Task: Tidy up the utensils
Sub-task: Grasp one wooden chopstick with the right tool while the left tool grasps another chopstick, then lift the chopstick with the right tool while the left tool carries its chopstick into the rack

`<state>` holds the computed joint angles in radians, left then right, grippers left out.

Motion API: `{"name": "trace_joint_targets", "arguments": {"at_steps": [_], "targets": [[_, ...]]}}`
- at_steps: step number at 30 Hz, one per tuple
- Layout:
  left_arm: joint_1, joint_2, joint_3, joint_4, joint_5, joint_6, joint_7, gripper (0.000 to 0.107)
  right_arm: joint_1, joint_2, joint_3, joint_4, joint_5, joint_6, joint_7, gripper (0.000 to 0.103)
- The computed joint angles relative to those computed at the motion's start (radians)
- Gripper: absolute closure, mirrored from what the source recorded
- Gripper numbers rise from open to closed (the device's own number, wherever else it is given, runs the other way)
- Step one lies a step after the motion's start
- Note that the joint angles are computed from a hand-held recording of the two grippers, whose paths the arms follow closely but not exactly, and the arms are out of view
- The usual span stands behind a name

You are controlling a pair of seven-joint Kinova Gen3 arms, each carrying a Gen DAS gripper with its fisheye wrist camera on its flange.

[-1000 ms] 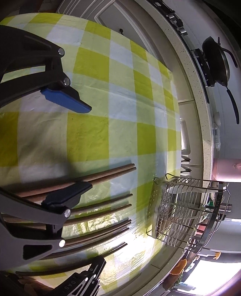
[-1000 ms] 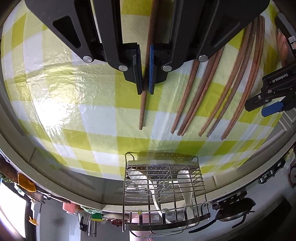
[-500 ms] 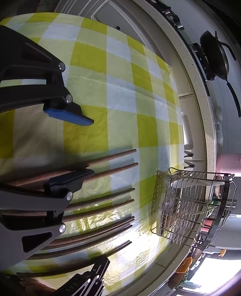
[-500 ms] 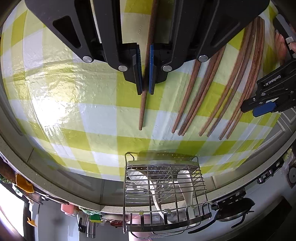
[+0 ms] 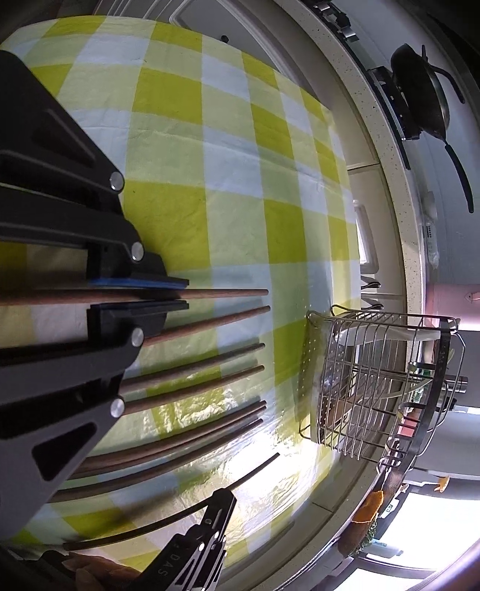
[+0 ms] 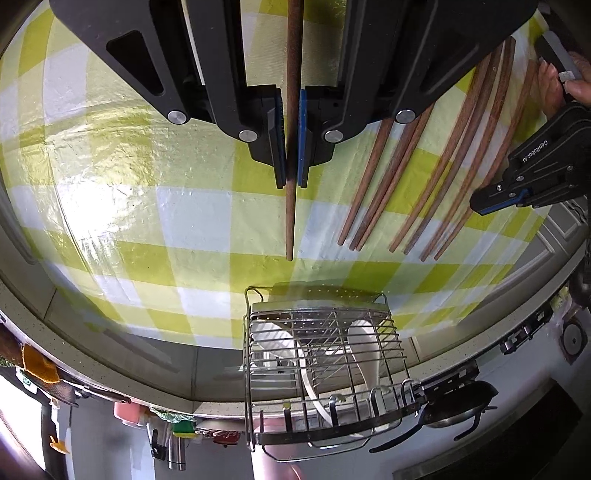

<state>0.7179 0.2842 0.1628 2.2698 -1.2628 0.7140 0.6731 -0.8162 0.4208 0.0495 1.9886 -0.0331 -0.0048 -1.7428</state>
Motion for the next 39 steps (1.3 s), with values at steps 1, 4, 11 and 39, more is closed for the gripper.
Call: {"name": "trace_joint_targets", "arguments": {"at_steps": [1, 4, 11, 39], "targets": [[0.004, -0.005, 0.0, 0.002, -0.004, 0.006, 0.007, 0.102, 0.001, -0.006, 0.001, 0.004, -0.001, -0.006, 0.0, 0.095], [0.013, -0.023, 0.01, 0.002, -0.001, 0.038, 0.01, 0.102, 0.023, -0.023, -0.018, 0.018, -0.011, -0.025, -0.002, 0.095], [0.029, -0.085, 0.052, 0.002, 0.006, 0.131, 0.024, 0.101, -0.05, -0.077, 0.065, 0.047, -0.062, -0.061, 0.019, 0.095], [0.153, -0.158, 0.199, -0.053, -0.006, 0.521, 0.08, 0.101, -0.28, -0.292, 0.211, 0.171, -0.545, -0.223, 0.515, 0.095]]}}
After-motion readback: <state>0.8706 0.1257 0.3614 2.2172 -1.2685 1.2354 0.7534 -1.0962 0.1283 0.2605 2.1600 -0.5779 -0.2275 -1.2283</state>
